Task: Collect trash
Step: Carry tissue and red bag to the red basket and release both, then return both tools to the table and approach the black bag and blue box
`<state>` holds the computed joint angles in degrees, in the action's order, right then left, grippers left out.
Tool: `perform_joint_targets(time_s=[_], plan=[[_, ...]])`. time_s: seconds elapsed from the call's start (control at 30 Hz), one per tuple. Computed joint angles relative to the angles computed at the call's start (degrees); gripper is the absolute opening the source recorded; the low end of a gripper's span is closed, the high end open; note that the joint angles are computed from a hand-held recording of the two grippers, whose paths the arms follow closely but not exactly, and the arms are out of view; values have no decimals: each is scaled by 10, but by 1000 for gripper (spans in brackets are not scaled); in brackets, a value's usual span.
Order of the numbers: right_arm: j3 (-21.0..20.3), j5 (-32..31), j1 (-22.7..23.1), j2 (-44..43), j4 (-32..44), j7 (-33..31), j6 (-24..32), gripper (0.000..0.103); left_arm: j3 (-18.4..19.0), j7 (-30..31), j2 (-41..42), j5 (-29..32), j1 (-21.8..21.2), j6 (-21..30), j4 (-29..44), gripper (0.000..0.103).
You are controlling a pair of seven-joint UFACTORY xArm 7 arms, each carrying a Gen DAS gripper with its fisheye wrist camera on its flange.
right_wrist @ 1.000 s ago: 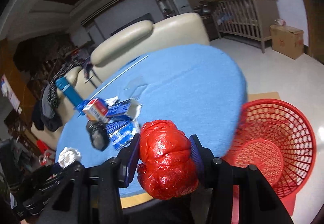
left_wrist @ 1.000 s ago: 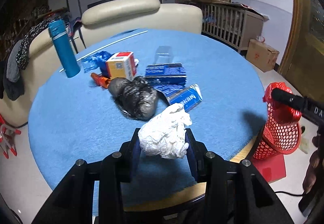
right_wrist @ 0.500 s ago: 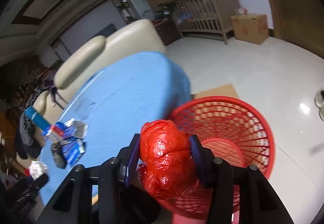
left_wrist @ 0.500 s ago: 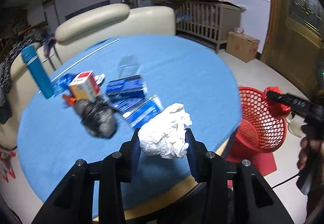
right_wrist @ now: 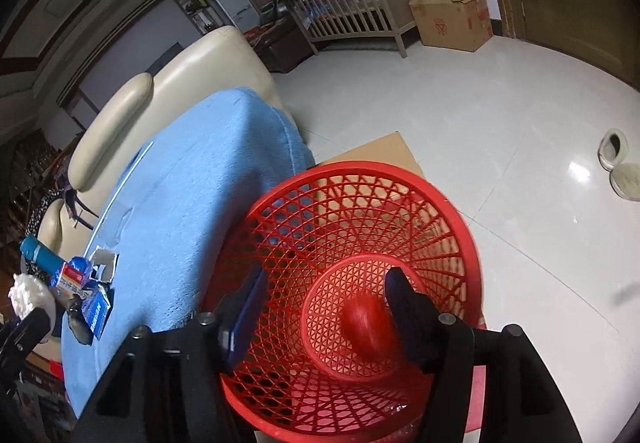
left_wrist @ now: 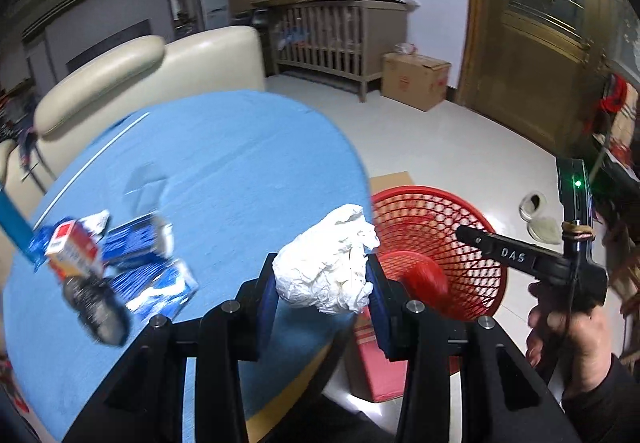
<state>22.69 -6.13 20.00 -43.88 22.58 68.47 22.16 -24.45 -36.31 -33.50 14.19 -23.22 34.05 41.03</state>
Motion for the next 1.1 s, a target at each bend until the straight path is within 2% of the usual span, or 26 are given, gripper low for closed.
perform_joint_targets(time_s=[0.3, 0.4, 0.47, 0.57, 0.7, 0.8, 0.9, 1.1], plan=[[-7, 9, -3, -99, -40, 23, 20, 65, -17, 4, 156, 28, -20, -12, 98, 44], [-9, 12, -5, -128, -48, 28, 25, 65, -11, -6, 198, 48, -35, -1, 128, 52], [-12, 13, -6, -139, -51, 26, 28, 65, -2, -5, 224, 53, -50, 9, 148, 68], [-12, 16, -5, -139, -49, 23, 30, 65, 12, -15, 230, 67, -66, 15, 152, 70], [-9, 22, 0, -128, -46, 21, 25, 65, 35, -6, 195, 39, -75, 9, 121, 71], [-3, 22, 2, -109, -35, 19, 18, 65, 46, -2, 150, 29, -63, -1, 78, 71], [8, 16, 3, -78, -10, 13, 11, 65, 53, -5, 66, 19, -41, 1, 7, 75], [38, -2, -1, 7, 58, 3, 5, 65, 81, -4, -104, -18, 5, 42, -118, 75]])
